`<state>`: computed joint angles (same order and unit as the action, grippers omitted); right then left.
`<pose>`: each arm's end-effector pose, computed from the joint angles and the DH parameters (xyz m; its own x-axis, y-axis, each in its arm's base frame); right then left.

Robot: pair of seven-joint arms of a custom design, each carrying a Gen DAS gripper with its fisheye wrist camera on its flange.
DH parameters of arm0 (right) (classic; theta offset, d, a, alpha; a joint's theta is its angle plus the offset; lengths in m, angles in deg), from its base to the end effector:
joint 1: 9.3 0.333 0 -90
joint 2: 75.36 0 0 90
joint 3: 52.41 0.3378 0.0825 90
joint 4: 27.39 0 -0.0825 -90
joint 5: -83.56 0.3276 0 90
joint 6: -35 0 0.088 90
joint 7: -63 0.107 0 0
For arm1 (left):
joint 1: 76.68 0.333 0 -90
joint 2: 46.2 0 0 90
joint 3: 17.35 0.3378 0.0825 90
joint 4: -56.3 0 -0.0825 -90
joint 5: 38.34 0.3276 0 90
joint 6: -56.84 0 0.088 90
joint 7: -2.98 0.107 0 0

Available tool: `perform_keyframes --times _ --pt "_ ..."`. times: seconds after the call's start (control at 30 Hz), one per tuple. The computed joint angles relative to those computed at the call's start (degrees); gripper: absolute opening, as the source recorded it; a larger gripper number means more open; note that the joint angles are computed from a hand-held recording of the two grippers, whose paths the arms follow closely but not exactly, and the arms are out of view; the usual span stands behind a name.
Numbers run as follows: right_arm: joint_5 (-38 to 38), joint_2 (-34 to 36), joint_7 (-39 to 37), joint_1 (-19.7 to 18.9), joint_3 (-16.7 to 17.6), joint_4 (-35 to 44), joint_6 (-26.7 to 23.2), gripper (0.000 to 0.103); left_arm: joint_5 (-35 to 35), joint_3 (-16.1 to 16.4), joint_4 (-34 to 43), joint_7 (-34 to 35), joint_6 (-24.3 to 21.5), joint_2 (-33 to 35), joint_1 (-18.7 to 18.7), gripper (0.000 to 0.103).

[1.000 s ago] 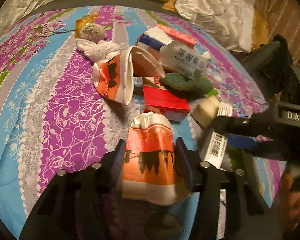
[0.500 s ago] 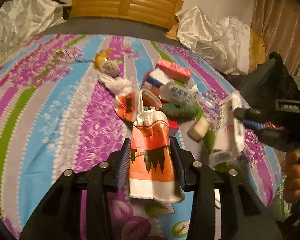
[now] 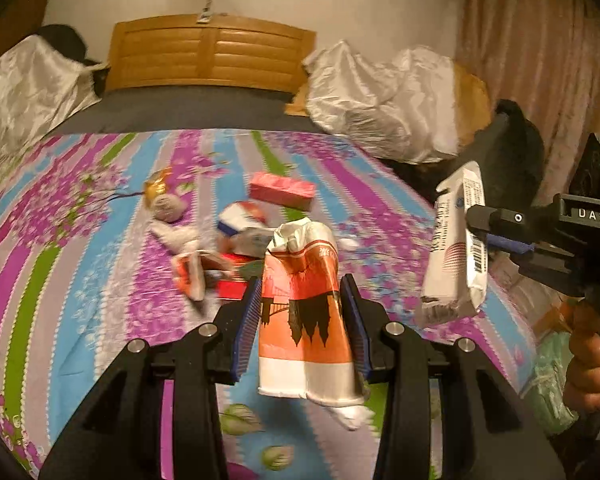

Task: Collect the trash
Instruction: 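Lift and carry the paper bag and medicine box to the green bin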

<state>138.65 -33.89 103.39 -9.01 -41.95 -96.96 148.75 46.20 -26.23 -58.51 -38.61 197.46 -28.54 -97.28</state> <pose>0.7097 0.1428 0.4246 0.6003 -0.4679 -0.6487 -0.7963 -0.2741 -0.5392 0.5083 -0.2803 0.3779 0.4839 -0.8432 0.2342 -0.4372 -0.4648 -0.7700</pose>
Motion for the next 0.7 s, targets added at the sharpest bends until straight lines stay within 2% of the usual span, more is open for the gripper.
perform_keyframes --times 0.23,0.43,0.53,0.7 --pt "2.73 -6.00 -6.03 -4.29 -1.89 -7.74 0.86 0.019 -1.57 0.11 9.14 7.80 2.73 5.97 -2.23 0.039" --pt "3.68 -6.88 -7.07 -7.56 -4.38 -8.94 1.40 0.019 -7.25 1.44 20.00 19.54 5.38 12.93 -5.29 0.039" --pt "4.14 -6.24 -6.13 -9.97 -5.29 -8.04 1.18 0.019 -11.96 1.60 26.90 27.30 6.08 17.18 -6.46 0.039" --pt "5.15 -4.62 -4.41 -14.70 -6.20 -5.48 1.18 0.019 -22.98 -0.44 45.20 46.84 3.37 28.33 -8.40 0.039"
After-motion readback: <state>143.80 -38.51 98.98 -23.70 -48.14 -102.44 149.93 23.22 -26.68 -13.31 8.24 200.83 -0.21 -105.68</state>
